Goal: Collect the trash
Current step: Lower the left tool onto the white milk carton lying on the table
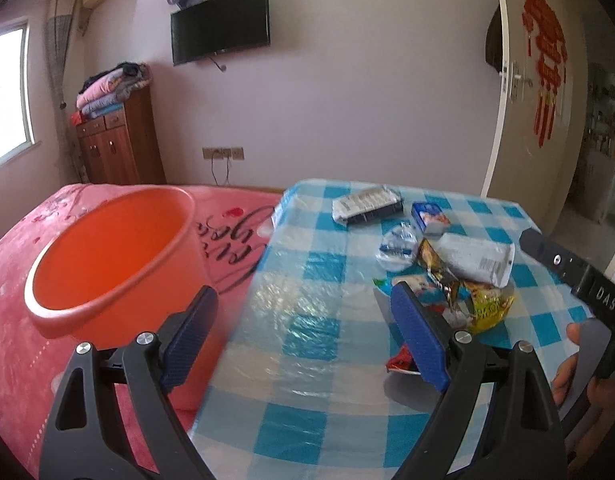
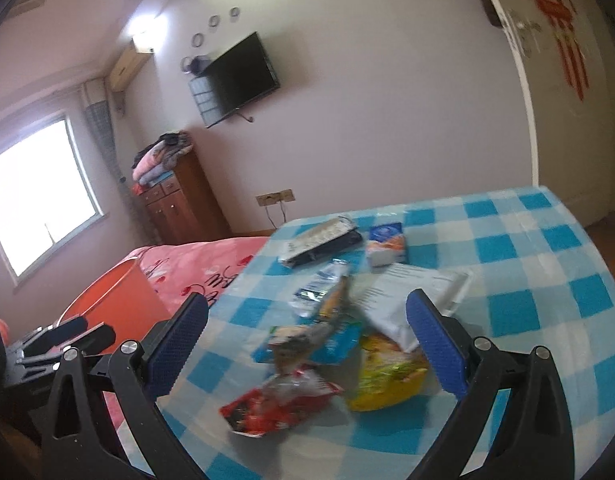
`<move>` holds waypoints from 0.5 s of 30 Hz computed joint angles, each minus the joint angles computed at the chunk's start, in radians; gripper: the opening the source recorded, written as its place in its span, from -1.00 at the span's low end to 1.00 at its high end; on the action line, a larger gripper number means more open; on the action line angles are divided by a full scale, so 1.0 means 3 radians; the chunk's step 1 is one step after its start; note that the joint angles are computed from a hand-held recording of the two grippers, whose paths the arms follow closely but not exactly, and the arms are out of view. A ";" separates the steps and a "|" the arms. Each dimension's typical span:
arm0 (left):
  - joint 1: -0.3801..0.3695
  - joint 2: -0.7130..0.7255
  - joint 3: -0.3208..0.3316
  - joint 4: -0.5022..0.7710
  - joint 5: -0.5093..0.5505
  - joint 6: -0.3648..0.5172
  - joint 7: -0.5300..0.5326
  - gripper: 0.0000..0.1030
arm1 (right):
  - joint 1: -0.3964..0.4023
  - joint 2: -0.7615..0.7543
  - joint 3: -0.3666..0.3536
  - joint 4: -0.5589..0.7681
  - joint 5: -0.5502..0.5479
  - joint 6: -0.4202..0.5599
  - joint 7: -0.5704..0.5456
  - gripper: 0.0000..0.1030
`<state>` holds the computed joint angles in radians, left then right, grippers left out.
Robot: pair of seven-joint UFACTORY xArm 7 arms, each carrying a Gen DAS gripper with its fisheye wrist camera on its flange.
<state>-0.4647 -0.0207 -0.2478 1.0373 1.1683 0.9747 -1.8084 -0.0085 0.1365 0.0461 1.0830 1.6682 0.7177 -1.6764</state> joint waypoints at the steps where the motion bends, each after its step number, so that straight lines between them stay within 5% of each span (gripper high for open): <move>1: 0.0004 0.0045 0.0006 0.0042 -0.0021 -0.0006 0.0031 0.72 | -0.0016 0.0055 -0.0016 0.0049 -0.0036 0.0009 0.0087 0.90; 15: 0.0045 0.0674 0.0357 0.0739 -0.0173 -0.0390 0.0622 0.72 | -0.0391 0.0680 0.0082 0.0624 -0.0633 0.0157 0.0911 0.90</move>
